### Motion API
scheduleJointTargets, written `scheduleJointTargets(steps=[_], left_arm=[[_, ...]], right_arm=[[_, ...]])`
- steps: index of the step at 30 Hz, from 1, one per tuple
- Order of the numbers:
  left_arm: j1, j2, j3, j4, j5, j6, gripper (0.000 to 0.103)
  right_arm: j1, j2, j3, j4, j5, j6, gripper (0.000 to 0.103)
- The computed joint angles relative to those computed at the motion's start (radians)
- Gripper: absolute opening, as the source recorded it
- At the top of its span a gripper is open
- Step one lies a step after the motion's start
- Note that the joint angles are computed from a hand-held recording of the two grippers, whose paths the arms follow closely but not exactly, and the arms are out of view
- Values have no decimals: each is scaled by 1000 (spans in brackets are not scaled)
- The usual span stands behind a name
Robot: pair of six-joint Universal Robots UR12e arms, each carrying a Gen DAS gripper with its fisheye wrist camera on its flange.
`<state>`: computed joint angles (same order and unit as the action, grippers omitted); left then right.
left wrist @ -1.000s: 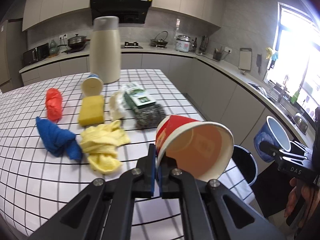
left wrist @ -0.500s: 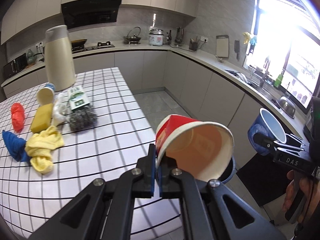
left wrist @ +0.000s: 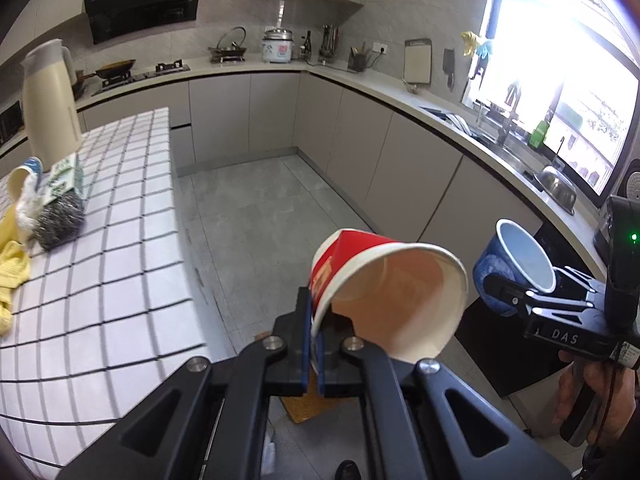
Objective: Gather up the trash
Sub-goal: 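Carry the red cup and blue bowl to the bin and release both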
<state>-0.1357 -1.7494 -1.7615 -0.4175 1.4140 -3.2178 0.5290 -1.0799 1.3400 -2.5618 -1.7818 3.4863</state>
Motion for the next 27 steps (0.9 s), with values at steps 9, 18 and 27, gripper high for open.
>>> scheduleJointTargets(steps=[9, 18, 27], left_arm=[[-55, -79, 66, -74, 34, -61, 3], [-84, -176, 141, -181, 43, -107, 3], [-93, -227, 169, -207, 42, -110, 5]], right_arm=[[-65, 13, 36, 18, 100, -78, 77], [-113, 80, 13, 70, 204, -236, 77], [-126, 167, -36, 120, 265, -408, 77]])
